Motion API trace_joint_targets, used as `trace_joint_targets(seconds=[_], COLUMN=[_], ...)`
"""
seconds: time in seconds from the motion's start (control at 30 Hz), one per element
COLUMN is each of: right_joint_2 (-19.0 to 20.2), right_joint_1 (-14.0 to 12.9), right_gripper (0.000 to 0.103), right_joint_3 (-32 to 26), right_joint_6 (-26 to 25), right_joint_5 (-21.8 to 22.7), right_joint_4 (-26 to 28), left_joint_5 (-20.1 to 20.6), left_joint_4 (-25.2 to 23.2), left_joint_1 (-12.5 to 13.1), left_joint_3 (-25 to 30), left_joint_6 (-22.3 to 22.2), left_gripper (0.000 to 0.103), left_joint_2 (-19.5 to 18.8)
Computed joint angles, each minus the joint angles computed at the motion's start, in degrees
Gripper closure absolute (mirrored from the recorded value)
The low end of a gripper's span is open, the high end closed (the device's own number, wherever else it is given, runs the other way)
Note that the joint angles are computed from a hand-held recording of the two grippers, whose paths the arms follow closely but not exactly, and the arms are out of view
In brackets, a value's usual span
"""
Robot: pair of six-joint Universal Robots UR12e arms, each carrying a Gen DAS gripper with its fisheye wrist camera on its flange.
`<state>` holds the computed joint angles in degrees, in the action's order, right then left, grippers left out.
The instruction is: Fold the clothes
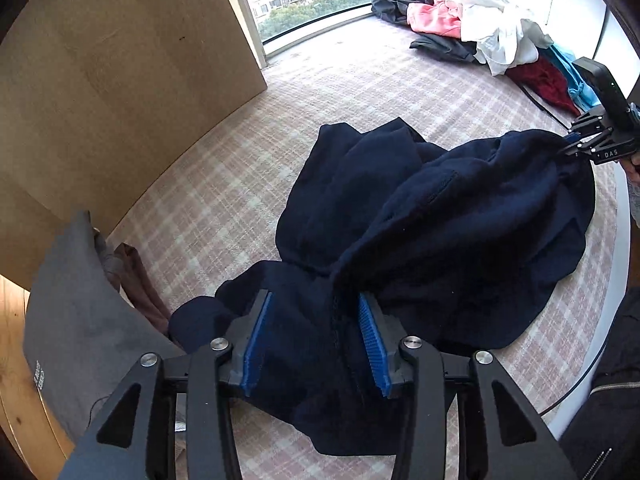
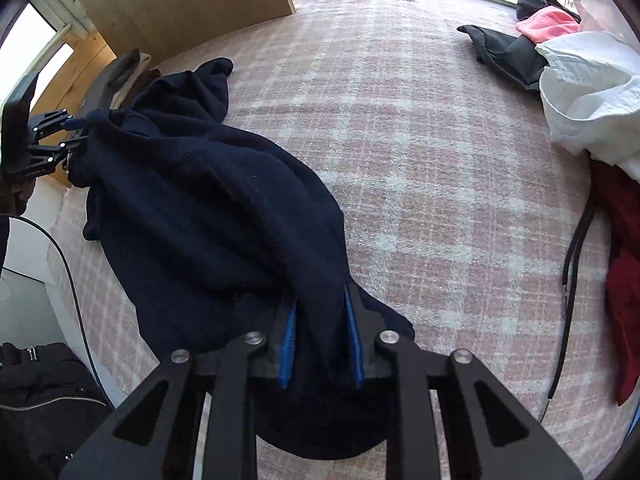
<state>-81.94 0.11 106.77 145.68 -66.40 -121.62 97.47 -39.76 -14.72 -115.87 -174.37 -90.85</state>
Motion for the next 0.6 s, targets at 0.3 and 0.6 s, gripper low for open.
trace_joint_targets(seconds=[0.3,0.6], right_joint_2=[-4.38,-8.24], right_joint_1=[-0.01,3.17], right_gripper=[0.095,0.095], right_joint_3=[1.73,-7.05], right_joint_6=[6.02,8.31], right_joint_5=[1.72,0.85], right_joint_4=[-14.1,-34.4], left_joint_5=[0.65,16.72], left_joint_4=[2.48,11.82], left_joint_1=[-0.82,-3.76], left_joint_3=[0.15,6.74], left_joint_6=[-3.15,-2.7], left_gripper=[0.1,0.101], left_joint_2=[0.76,6.71])
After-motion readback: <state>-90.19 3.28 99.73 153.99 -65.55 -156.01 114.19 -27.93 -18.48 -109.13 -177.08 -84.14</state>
